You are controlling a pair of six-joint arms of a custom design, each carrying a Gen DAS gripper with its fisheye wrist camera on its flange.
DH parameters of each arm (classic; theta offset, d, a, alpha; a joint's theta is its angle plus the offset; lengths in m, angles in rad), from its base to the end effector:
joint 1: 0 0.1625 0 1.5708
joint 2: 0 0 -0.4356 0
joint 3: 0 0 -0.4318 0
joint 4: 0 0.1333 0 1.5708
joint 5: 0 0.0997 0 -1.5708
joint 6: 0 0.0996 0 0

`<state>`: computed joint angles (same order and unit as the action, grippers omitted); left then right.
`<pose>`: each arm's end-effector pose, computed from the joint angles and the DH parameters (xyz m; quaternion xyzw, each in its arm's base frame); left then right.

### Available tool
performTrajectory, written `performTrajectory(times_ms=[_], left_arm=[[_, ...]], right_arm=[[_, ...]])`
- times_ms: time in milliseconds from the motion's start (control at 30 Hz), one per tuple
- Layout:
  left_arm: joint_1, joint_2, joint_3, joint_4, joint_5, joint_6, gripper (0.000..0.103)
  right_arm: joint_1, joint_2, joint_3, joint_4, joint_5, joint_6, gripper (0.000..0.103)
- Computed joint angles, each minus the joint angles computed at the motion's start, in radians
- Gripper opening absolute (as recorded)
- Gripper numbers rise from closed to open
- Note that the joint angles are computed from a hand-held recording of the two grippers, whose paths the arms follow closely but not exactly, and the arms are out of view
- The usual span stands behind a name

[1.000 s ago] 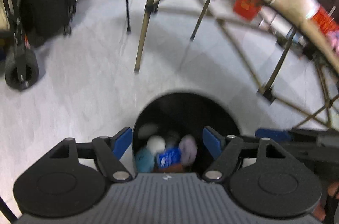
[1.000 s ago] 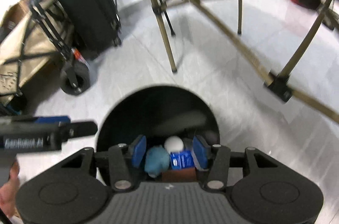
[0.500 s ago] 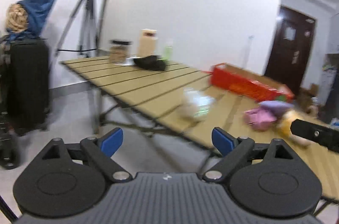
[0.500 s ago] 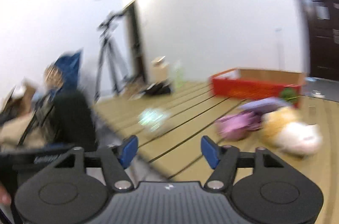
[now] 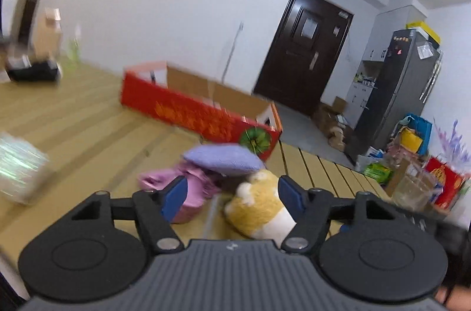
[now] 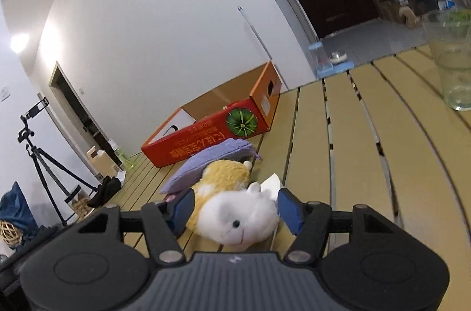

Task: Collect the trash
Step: 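Move both grippers to the table and close them on the white-and-yellow sheep plush, then carry the sheep plush over the black bin and open both grippers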

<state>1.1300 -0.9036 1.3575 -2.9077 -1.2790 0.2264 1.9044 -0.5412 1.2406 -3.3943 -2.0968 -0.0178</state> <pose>-0.1926 -0.7878 0.3318 0.2342 0.8655 -0.4344 0.0855 0.3487 -0.7518 0.1616 0.0064 -0.8287 0.5428 0.1363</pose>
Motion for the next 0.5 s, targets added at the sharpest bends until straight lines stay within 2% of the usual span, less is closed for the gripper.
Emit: performTrajectory(times_ms=[133, 200, 267, 400, 433, 467, 500], left_arm=[[0.029, 0.087, -0.130, 0.111, -0.076, -0.074, 0.065], [0.041, 0.104, -0.155, 0.142, -0.107, -0.099, 0.058], [0.055, 0.116, -0.182, 0.206, -0.163, -0.119, 0.045], [0.062, 0.115, -0.164, 0.197, -0.172, -0.139, 0.040], [0.062, 0.111, -0.158, 0.194, -0.176, -0.147, 0.038], [0.062, 0.105, -0.148, 0.185, -0.178, -0.151, 0.035], [0.058, 0.097, -0.135, 0.174, -0.172, -0.155, 0.034]], right_arm=[[-0.023, 0.011, -0.030, 0.063, 0.019, 0.052, 0.061], [-0.028, 0.013, -0.016, 0.043, 0.004, 0.048, 0.056], [-0.039, 0.013, -0.016, 0.049, 0.024, 0.077, 0.054], [-0.061, -0.010, 0.009, 0.075, 0.091, 0.142, 0.051], [-0.066, -0.022, 0.024, 0.082, 0.114, 0.166, 0.049], [-0.072, -0.035, 0.042, 0.084, 0.147, 0.189, 0.040], [-0.074, -0.041, 0.048, 0.085, 0.159, 0.208, 0.040]])
